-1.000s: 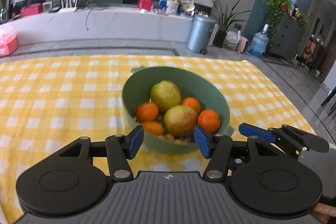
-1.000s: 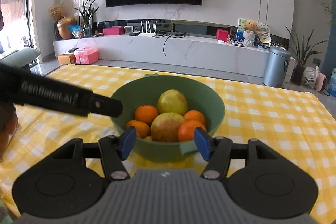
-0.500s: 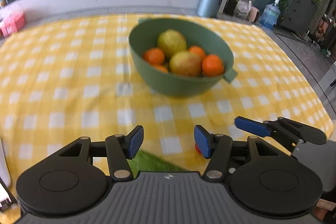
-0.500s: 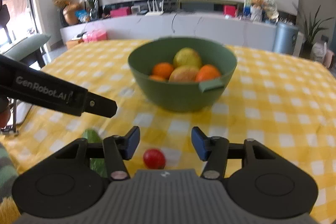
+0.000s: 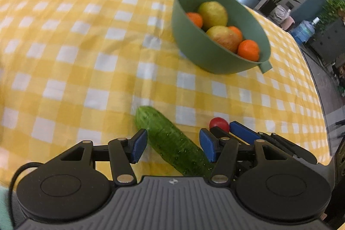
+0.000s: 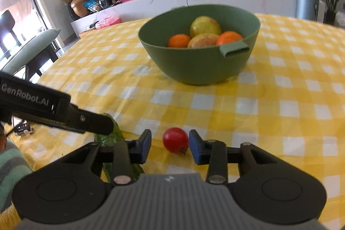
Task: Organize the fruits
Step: 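Move the left tool to the cucumber while the right tool approaches the red tomato, then grasp the cucumber with the left tool while the right tool grasps the tomato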
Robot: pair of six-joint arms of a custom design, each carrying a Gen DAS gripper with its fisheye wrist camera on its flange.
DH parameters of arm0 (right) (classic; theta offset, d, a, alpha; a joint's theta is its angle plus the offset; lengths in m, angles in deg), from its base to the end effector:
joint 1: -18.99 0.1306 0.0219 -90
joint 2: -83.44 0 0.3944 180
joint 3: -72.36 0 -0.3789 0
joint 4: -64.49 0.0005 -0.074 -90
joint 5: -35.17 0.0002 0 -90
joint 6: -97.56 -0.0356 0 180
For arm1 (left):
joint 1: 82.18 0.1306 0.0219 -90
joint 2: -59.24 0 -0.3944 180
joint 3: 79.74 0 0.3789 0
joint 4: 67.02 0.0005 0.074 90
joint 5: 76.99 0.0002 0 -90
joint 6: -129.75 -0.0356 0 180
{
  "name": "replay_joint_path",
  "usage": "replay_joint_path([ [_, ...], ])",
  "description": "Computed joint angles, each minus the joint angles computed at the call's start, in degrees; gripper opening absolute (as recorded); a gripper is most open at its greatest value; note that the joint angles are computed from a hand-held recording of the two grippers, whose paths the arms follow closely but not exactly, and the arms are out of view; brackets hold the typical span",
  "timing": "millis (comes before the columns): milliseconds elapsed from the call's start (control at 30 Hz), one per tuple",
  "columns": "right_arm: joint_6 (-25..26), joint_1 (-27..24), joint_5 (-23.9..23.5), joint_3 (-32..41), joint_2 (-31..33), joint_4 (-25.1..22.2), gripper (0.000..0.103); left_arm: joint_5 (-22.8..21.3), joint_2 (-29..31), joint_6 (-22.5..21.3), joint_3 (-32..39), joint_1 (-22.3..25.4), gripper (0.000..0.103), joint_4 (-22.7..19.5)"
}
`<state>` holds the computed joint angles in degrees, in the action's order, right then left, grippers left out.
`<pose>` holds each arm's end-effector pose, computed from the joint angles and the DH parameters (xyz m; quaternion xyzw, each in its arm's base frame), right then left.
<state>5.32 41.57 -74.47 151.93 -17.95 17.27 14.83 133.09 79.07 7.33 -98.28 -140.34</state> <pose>0.3622 0.1630 0.4458 -0.2240 0.8888 0.2335 0.3245 0.3219 -0.0946 0.5010 -0.1904 0.9471 -0.1335 0.2212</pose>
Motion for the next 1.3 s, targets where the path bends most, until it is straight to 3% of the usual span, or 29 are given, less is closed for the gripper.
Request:
replay_joint_path([
  [233, 0.23, 0.25, 0.28, 0.96, 1.52, -1.70, 0.036, 0.08, 1.30, 2.44, -0.65, -0.69, 0.070, -0.54],
  [467, 0.93, 0.69, 1.30, 1.19, 1.96, -1.74, 0.036, 2.12, 0.70, 5.46, -2.67, 0.45, 0.074, 2.20],
  [667, 4.10, 2.22, 4.05, 0.99, 1.74, -1.60, 0.035, -1.79, 2.33, 6.06, -1.39, -1.66, 0.076, 1.87],
  [767, 3.33, 1.61, 2.83, 1.14, 1.87, -1.85, 0.023, -2.60, 2.97, 5.45, -0.79, -2.21, 0.073, 2.03],
  [900, 0.54, 0.60, 3.48, 1.32, 1.91, -2.11, 0.023, -4.02, 3.87, 3.16, 0.33, -2.64, 0.067, 2.14],
  [1067, -1.04, -0.02, 8.61, 1.25, 1.33, -1.03, 0.023, -6.80, 4.08, -2.70, 0.90, -4.25, 0.065, 5.92],
  [1167, -1.34, -0.79, 8.81, 1.81, 1.94, -1.77, 0.023, -9.38, 5.53, -5.88, 2.40, -5.78, 0.066, 5.87],
  [1300, -2.29, -1.43, 7.88, 2.34, 2.68, -2.88, 0.024, -10.55, 6.43, -4.49, 3.24, -6.51, 0.076, 4.53],
])
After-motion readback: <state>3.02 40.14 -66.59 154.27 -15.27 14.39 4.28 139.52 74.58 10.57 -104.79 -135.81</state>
